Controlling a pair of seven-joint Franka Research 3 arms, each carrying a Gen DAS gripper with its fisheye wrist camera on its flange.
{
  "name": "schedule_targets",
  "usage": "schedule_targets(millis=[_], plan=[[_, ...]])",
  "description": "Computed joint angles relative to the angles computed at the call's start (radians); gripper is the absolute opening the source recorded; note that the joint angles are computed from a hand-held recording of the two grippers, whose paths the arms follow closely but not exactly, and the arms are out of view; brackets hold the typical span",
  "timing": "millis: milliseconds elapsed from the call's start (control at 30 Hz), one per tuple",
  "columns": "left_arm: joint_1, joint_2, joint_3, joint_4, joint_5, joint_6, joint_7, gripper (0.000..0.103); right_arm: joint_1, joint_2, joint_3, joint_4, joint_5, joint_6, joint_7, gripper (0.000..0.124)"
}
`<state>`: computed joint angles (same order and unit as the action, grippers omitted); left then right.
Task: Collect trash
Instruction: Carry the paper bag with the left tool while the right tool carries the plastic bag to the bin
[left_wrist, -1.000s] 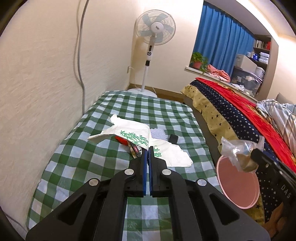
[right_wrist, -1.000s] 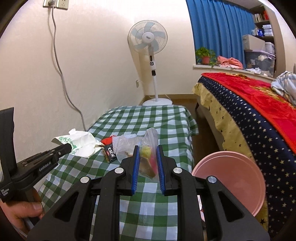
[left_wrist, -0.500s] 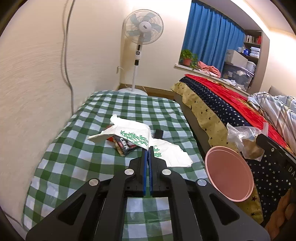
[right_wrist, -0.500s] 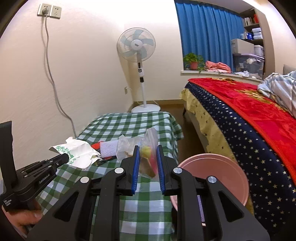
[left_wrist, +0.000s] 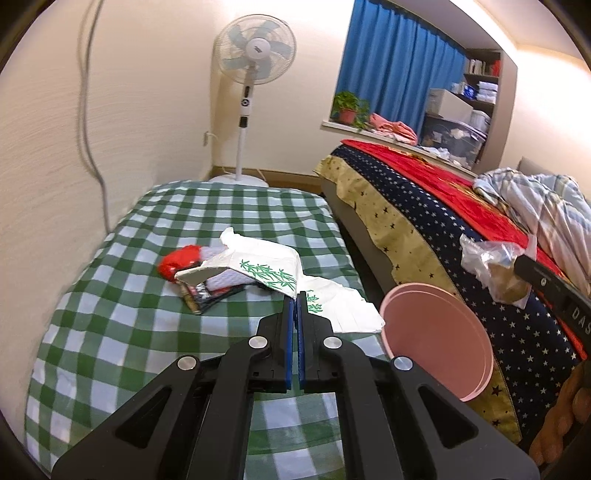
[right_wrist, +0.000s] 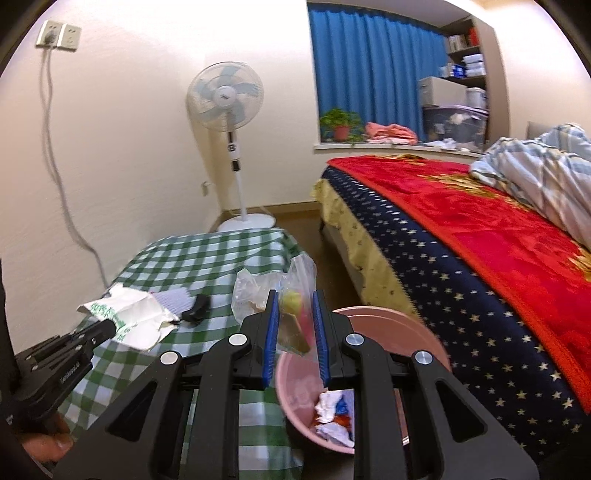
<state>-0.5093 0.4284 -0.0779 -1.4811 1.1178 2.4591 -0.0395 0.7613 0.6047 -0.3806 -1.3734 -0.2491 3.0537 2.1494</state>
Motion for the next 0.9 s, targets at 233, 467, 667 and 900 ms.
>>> schedule_targets(millis=[233,467,667,900], plan=[[-0.016,0.091,0.01,0.116,-0.037,0.028,0.069,0.002,0.048,0.018,-0.114,0.003,-0.043,-0.029,0.12,0.019],[-0.045,0.193,0.038,0.251,-0.11,0.052,0.168,0.002,0.042,0.028,-0.146,0.013,-0.117,-0.058,0.227,0.019],[-0.068,0.312,0.057,0.415,-0.208,0.059,0.283,0.002,0.003,0.031,-0.131,0.028,-0.172,-0.087,0.296,0.019],[-0.098,0.475,0.078,0.656,-0.346,0.037,0.453,0.001,-0.049,0.035,-0.084,0.047,-0.223,-0.127,0.348,0.019]])
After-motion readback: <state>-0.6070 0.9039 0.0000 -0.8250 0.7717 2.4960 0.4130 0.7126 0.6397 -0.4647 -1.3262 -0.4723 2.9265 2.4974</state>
